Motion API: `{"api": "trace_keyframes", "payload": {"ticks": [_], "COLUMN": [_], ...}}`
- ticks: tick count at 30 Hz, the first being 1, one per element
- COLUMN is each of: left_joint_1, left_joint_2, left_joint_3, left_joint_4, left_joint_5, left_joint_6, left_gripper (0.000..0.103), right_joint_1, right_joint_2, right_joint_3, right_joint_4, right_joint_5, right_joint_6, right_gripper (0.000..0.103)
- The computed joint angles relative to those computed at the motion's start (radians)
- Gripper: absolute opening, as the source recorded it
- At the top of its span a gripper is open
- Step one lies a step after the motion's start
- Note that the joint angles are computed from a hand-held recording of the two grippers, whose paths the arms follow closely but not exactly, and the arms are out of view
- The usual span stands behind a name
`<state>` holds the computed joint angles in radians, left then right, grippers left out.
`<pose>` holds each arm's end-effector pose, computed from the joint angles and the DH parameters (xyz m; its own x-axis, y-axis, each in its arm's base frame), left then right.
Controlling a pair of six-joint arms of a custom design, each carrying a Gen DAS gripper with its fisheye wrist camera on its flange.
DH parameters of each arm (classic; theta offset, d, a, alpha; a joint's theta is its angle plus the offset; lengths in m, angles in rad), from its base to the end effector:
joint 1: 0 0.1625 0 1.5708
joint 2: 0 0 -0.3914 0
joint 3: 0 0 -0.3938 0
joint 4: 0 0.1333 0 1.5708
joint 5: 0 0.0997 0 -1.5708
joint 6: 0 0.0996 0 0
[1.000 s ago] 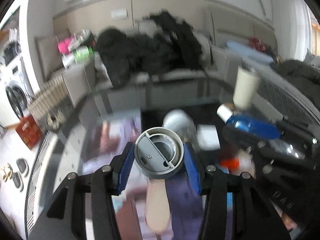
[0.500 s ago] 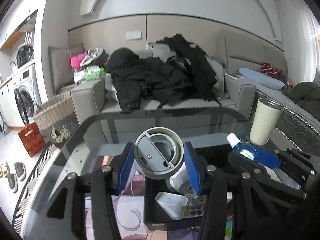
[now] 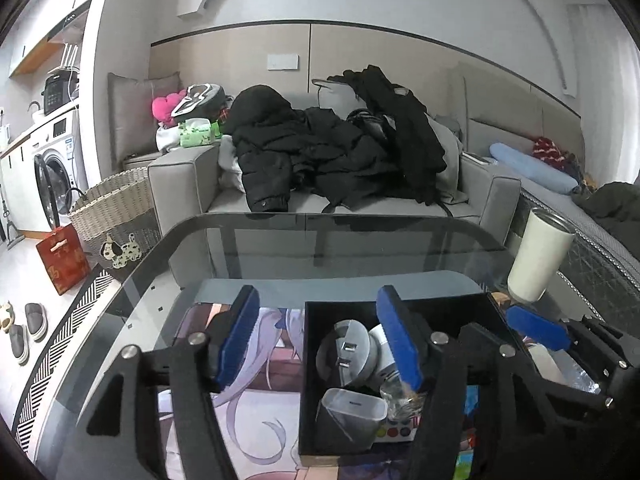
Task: Organize rigid objects
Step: 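Open the left tool over the black box while right tool releases the blue bottle, then grasp the mint-green pill case with left tool while right tool grasps orange-capped glue bottle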
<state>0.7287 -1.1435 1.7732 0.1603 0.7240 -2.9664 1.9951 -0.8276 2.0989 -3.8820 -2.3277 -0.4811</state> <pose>-0.2018 -0.4588 0.1698 -0.7293 0.2233 -0.6467 0.6673 0.4409 -0.6003 0.2625 -0.4234 0.1237 -0.7070 -0.0004 0.7073 -0.6042 0.5203 -0.6036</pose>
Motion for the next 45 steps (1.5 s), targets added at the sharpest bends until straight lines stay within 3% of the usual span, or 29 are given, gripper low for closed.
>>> {"api": "trace_keyframes", "payload": {"ticks": [8, 15, 20, 24, 26, 32, 38, 45], "left_joint_1": [-0.021, -0.04, -0.062, -0.088, -0.098, -0.1, -0.13, -0.092], "left_joint_2": [-0.059, -0.082, -0.068, -0.021, 0.004, 0.118, 0.155, 0.2], "left_joint_3": [0.045, 0.056, 0.037, 0.016, 0.015, -0.026, -0.017, -0.037], "left_joint_4": [-0.034, 0.029, 0.204, 0.379, 0.448, 0.585, 0.572, 0.603], "left_joint_5": [0.005, -0.021, -0.028, -0.018, 0.01, 0.104, 0.114, 0.155], "left_joint_6": [0.005, -0.075, -0.234, -0.394, -0.461, -0.566, -0.543, -0.554], "left_gripper": [0.068, 0.071, 0.073, 0.077, 0.077, 0.077, 0.077, 0.077], "right_joint_1": [0.025, 0.044, 0.053, 0.051, 0.038, -0.05, -0.093, -0.139], "right_joint_2": [0.013, -0.023, -0.082, -0.161, -0.211, -0.339, -0.359, -0.373], "right_joint_3": [-0.006, 0.021, 0.075, 0.134, 0.169, 0.257, 0.294, 0.298], "right_joint_4": [-0.061, -0.058, -0.087, 0.022, 0.138, 0.432, 0.492, 0.592], "right_joint_5": [0.003, 0.001, -0.01, -0.045, -0.066, -0.026, 0.007, 0.082], "right_joint_6": [-0.037, -0.022, -0.061, 0.003, 0.049, 0.211, 0.2, 0.236], "right_gripper": [0.048, 0.048, 0.048, 0.049, 0.05, 0.05, 0.049, 0.047]}}
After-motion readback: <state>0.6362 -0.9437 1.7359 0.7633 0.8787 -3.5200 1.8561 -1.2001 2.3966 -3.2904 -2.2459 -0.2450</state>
